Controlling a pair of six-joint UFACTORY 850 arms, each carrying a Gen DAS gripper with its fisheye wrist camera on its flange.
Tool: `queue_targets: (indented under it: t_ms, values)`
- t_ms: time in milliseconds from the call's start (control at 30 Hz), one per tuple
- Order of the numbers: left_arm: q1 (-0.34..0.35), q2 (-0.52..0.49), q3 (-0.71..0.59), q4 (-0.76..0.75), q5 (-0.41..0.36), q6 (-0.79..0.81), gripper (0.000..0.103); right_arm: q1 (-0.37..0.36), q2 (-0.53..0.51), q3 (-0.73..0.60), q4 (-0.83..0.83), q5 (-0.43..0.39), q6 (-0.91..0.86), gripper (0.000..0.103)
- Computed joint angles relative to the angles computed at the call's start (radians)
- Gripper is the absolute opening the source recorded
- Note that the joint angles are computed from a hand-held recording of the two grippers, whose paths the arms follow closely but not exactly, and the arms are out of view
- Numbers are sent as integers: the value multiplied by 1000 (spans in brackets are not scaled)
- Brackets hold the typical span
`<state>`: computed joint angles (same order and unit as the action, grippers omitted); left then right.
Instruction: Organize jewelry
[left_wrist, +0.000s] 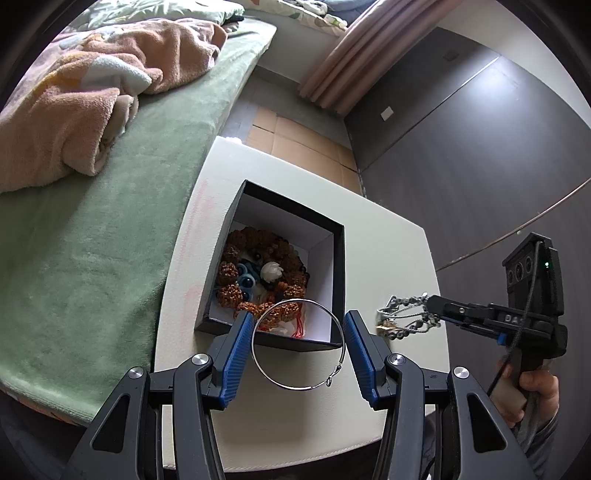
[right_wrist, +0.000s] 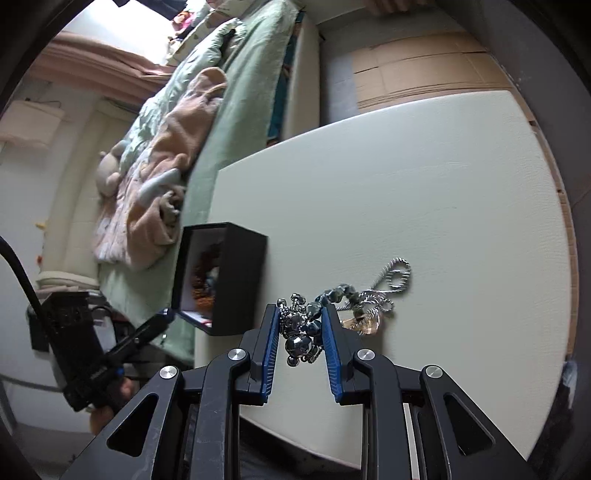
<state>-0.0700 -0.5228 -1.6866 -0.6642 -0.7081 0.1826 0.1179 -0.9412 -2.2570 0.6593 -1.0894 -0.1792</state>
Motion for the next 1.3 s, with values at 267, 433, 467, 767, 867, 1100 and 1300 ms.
queue_targets:
  t_ms: [267,433,467,767,867,1100,1300]
  values:
    - [7,4,10,3,1,1,52,5,-21,25,-173,46,138,24]
    - [4,4,11,6,11,3,52,-2,-15,45,-248,50,200,25]
    - [3,3,9,6,9,2,52,1,-19,34,-263,42,202,26]
    - [1,-1,4,-1,-1,7,52,87,-10,-5,-559,41,245,32]
    - [2,-1,3,-1,-1,5,52,114,-23,-18,-631,8,237,32]
    - [6,6,10,-6,1,11,52,115,-21,-17,-650,15,216,15]
    - [10,13,4,-3,9,13,52,118,35,2,-637,60,196,15]
